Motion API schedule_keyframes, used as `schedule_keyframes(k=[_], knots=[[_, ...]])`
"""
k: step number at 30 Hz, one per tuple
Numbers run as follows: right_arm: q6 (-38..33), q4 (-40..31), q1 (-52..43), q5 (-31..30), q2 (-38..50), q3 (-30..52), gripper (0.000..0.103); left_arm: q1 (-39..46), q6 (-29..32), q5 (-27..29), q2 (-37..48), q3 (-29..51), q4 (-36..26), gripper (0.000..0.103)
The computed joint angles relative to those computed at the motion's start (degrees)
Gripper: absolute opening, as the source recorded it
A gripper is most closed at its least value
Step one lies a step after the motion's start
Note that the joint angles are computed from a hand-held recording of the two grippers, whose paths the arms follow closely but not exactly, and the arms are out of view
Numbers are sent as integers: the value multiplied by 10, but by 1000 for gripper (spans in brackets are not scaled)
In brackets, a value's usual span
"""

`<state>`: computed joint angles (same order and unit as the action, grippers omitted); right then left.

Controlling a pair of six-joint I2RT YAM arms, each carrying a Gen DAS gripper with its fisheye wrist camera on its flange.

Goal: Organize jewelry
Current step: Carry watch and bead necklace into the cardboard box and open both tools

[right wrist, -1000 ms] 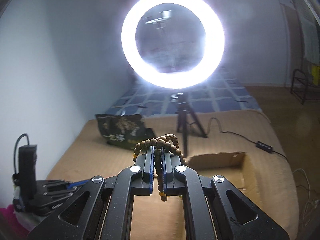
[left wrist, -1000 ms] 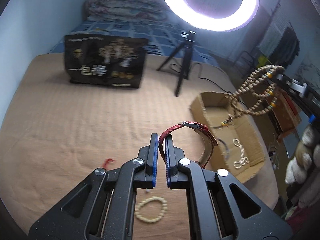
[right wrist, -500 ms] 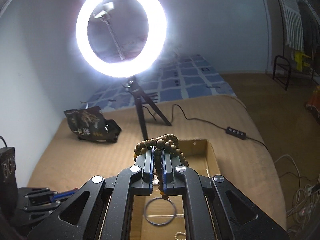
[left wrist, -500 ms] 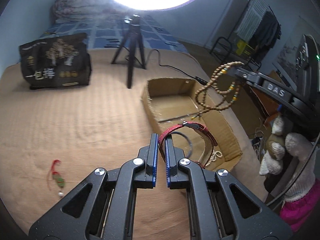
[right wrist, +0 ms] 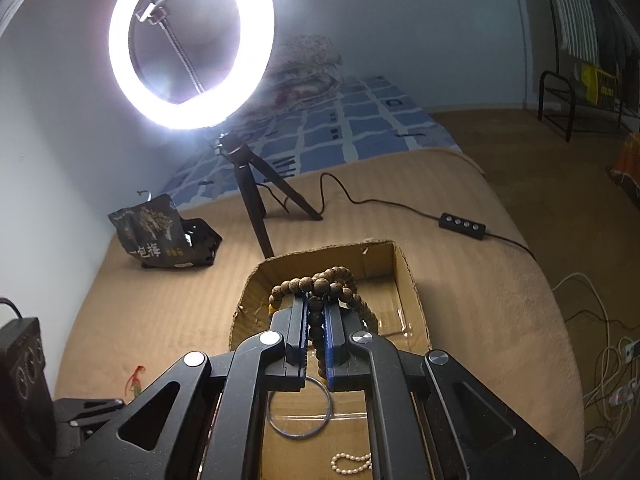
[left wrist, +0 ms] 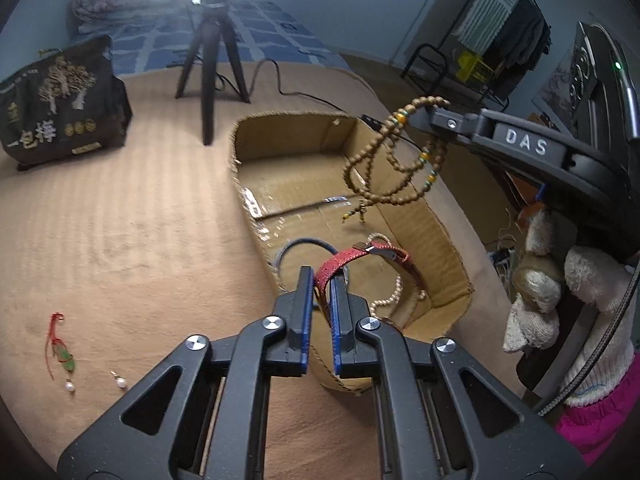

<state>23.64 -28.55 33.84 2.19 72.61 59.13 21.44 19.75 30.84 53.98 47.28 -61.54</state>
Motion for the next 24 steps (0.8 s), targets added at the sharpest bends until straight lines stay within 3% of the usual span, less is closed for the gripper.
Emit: schedule_keyframes(k=[3,5,7,13,24], knots=[[14,-14,-11,-18,12,6,11,-12,0,1,9,-2,-4,14],[24,-22,-16,-22,17,8,37,-17,-3,-2,10,-3,-7,27],[33,-14,-20,-20,9,0,47,-15,-3,-5,3,-3,-6,30],[47,-24,-18,2,0,5,57,2,13,0,1,4,-16,30],[49,-41,2,24,4,22,57,40,51,3,-5,20,-41,30]])
